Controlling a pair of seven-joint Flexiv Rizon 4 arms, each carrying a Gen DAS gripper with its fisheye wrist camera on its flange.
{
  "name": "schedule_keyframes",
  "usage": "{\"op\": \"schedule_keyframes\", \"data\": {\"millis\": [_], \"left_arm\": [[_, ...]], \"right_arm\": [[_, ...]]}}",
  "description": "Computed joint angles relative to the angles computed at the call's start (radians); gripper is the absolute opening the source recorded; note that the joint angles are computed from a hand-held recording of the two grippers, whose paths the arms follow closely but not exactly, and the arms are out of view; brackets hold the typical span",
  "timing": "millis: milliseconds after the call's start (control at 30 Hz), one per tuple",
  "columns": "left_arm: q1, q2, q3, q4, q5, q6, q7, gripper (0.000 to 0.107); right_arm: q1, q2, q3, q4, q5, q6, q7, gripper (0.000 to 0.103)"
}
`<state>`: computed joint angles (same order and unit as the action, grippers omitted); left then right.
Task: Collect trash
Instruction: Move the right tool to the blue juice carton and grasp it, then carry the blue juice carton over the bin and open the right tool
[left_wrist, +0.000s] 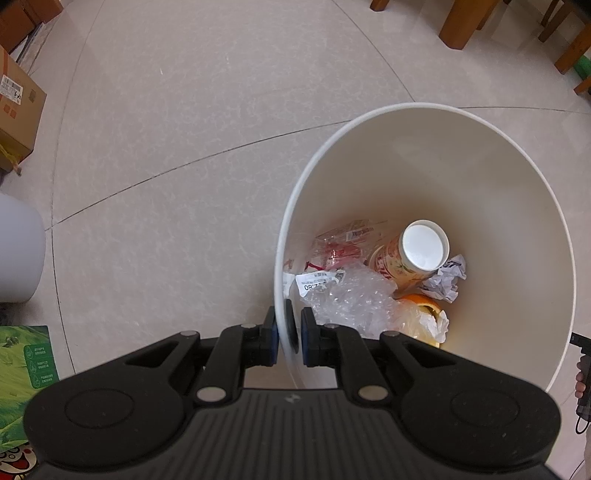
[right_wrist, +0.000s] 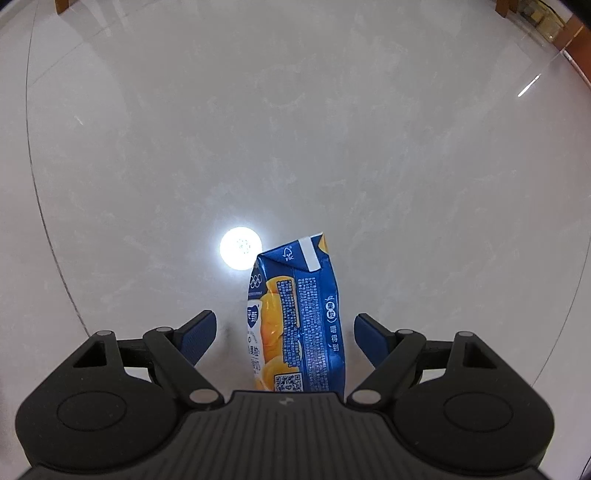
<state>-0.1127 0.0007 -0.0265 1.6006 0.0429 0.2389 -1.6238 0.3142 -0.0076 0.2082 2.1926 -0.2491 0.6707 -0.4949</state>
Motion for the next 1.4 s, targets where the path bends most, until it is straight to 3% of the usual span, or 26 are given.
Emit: {"op": "schedule_keyframes", "data": {"millis": [267, 500, 833, 1400], "left_arm": [[-0.002, -0.001, -0.001, 0.001, 0.005, 0.002, -0.001, 0.008], [-0.001, 0.002, -0.001, 0.005, 0.004, 0.005, 0.000, 0.008], [-0.001, 0.000, -0.001, 0.003, 0.006, 0.003, -0.004, 0.008], [0.007, 0.002, 0.003, 0.001, -0.013, -0.002, 0.001, 0.008]], "right_arm": [[0.007, -0.048, -0.005, -0.030, 0.011, -0.001, -0.032, 0.082], [0.015, -0.063, -0.005, -0.035, 0.013, -0.038, -0.036, 0.064], [0.032, -0.048, 0.004, -0.047, -0.015, -0.058, -0.002, 0.064], [0.082, 0.032, 0.039, -0.211, 0.031, -0.133, -0.107, 0.063]]}}
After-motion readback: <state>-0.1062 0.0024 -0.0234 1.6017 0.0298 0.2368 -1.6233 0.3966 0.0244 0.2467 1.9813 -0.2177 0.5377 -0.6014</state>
